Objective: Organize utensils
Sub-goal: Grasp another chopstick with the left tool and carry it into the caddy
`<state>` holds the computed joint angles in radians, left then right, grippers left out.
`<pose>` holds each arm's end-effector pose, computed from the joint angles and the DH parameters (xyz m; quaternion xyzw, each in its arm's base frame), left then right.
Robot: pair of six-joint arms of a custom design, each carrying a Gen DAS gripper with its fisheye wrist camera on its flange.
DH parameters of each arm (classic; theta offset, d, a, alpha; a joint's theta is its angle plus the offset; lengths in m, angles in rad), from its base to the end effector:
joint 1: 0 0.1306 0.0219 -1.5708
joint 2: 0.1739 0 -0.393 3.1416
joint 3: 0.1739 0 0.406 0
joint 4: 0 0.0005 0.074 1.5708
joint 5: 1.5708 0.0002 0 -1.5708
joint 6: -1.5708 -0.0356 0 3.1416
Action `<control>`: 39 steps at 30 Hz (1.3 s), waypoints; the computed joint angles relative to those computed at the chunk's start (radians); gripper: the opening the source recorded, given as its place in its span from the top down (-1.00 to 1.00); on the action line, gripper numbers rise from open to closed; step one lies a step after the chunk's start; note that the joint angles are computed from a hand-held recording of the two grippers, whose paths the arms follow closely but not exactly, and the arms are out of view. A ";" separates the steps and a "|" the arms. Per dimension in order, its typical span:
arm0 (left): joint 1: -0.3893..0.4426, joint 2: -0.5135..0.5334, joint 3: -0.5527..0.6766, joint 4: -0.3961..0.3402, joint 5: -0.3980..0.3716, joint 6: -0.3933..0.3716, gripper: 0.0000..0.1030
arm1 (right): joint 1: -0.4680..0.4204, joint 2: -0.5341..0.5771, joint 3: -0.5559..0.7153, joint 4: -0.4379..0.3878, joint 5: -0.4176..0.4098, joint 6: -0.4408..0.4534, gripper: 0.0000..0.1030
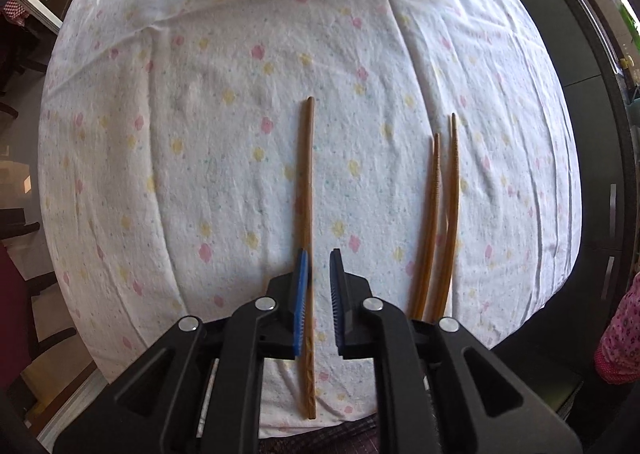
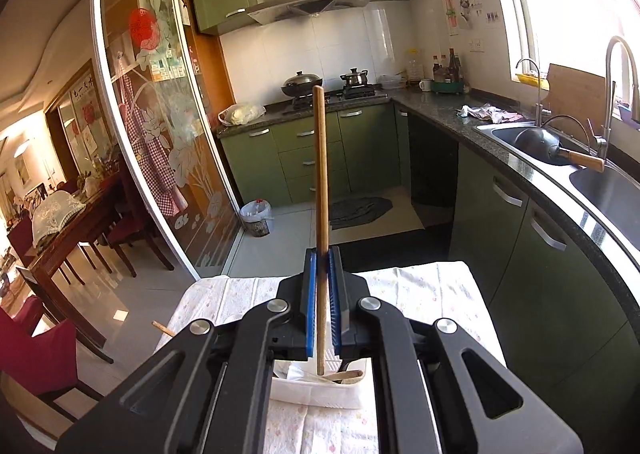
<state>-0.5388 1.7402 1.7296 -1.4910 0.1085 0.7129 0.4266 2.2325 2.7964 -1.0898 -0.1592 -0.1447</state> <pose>0.4849 -0.2949 0.3872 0.0849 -0.9943 0.0642 0.0038 0.6814 0.3154 0.5562 -0.1606 0.8497 0.2063 0.4579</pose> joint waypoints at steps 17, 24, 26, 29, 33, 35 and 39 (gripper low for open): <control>-0.020 0.060 0.062 -0.060 -0.035 -0.025 0.87 | 0.009 -0.084 -0.160 0.066 0.010 0.049 0.85; -0.005 0.020 0.040 0.006 -0.062 -0.022 0.87 | -0.008 -0.208 -0.369 0.196 -0.032 0.016 0.80; -0.005 -0.003 0.035 0.026 -0.089 -0.028 0.87 | -0.019 -0.273 -0.471 0.275 -0.048 -0.001 0.80; -0.011 -0.039 0.037 0.062 -0.139 -0.022 0.87 | -0.045 -0.375 -0.622 0.390 -0.093 -0.042 0.79; -0.019 -0.090 0.054 0.102 -0.174 -0.006 0.87 | -0.082 -0.503 -0.800 0.528 -0.129 -0.069 0.79; -0.024 -0.099 0.094 0.111 -0.197 -0.006 0.87 | -0.101 -0.553 -0.868 0.573 -0.146 -0.082 0.78; -0.027 -0.091 0.221 0.124 -0.268 -0.029 0.88 | -0.132 -0.628 -0.973 0.621 -0.187 -0.098 0.77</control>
